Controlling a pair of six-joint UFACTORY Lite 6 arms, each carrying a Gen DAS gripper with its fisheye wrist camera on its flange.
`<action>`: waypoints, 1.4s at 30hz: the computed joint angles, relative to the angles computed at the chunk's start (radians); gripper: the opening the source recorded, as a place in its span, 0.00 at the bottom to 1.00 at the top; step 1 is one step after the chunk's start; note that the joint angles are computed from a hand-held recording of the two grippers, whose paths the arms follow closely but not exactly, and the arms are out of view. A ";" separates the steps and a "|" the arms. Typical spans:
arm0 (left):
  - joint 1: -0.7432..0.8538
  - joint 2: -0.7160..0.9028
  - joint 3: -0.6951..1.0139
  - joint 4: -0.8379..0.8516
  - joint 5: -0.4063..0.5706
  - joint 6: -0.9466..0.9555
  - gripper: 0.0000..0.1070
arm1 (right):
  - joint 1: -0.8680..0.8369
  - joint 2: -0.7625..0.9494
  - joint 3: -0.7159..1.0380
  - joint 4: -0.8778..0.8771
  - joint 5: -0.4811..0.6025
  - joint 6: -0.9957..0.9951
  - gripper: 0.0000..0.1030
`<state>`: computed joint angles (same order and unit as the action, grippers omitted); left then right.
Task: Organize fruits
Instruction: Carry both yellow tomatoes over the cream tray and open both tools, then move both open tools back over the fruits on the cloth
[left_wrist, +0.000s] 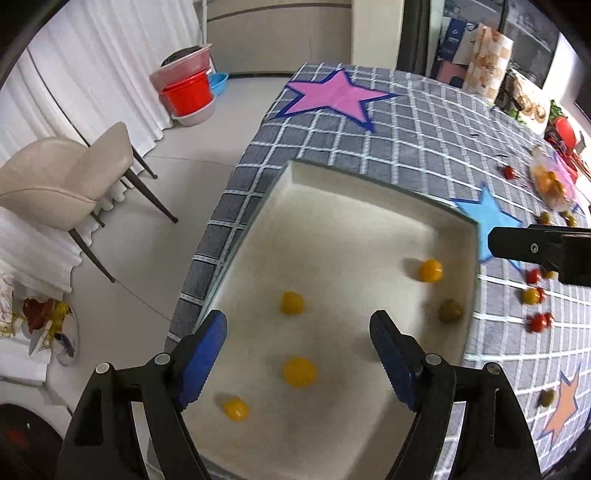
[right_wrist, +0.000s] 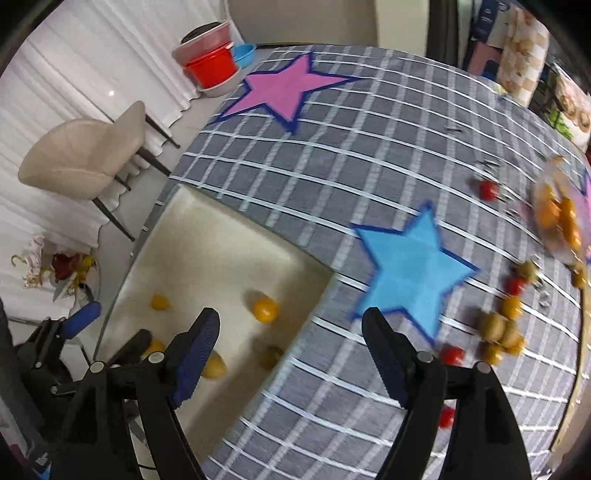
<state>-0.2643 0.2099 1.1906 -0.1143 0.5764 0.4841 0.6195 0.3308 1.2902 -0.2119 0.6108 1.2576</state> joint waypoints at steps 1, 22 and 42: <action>-0.005 -0.027 -0.019 -0.004 0.007 0.002 0.76 | 0.005 -0.056 -0.063 -0.003 0.001 0.016 0.80; -0.478 -0.761 -0.707 0.106 0.206 -0.218 0.76 | 0.968 -0.709 -0.820 0.046 0.195 1.068 0.80; -0.646 -0.623 -0.817 0.114 0.027 -0.388 0.75 | 1.116 -0.372 -0.639 -0.020 0.077 1.253 0.68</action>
<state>-0.9108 -0.4135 0.3740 -0.0001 0.6031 0.0956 1.7350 -0.0414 0.6517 -0.2314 0.6875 2.5104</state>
